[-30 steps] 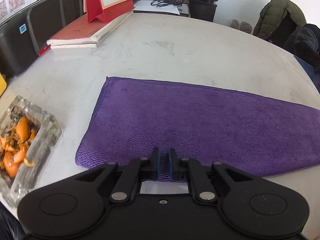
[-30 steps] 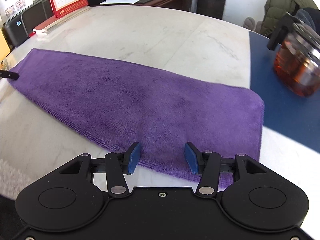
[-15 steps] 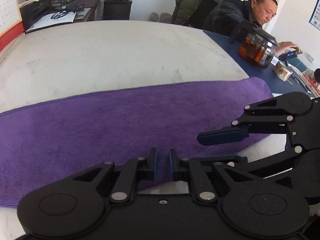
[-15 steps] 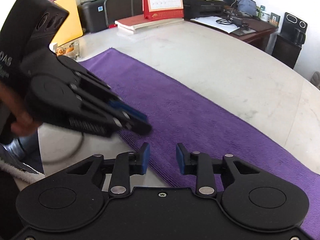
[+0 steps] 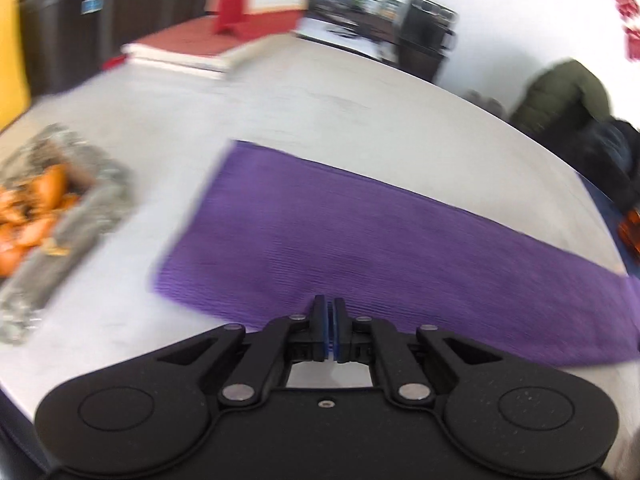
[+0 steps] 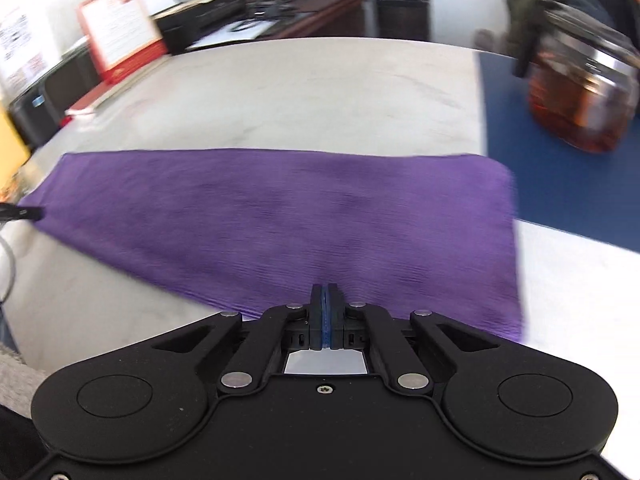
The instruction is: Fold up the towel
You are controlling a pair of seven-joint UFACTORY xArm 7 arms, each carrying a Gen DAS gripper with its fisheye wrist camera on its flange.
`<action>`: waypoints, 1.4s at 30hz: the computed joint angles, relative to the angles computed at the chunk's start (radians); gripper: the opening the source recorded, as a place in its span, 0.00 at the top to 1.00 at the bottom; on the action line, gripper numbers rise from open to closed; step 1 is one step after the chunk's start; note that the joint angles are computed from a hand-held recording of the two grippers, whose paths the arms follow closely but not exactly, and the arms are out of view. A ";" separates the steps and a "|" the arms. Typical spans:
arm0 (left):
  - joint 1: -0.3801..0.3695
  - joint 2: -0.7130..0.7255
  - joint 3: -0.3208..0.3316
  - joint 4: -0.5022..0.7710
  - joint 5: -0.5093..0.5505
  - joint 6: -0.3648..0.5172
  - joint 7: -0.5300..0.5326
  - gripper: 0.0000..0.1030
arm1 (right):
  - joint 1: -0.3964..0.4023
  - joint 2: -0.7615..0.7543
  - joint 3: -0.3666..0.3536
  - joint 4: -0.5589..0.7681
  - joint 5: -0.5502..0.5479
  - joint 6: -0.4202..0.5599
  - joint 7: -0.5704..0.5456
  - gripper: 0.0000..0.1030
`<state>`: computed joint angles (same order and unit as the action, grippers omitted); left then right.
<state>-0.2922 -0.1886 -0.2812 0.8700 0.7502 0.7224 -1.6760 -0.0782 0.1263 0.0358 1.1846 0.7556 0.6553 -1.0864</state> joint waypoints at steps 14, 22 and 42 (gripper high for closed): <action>-0.005 0.144 0.046 0.152 0.070 0.029 0.066 0.94 | 0.109 0.036 0.085 0.099 -0.046 0.017 -0.065 0.98; 0.018 0.056 0.086 0.057 0.098 0.076 0.014 0.95 | 0.132 0.147 0.107 0.169 -0.074 -0.018 -0.044 0.98; -0.051 0.336 0.178 0.353 -0.009 -0.075 0.407 0.94 | 0.126 0.229 0.209 0.289 -0.196 -0.035 0.072 0.95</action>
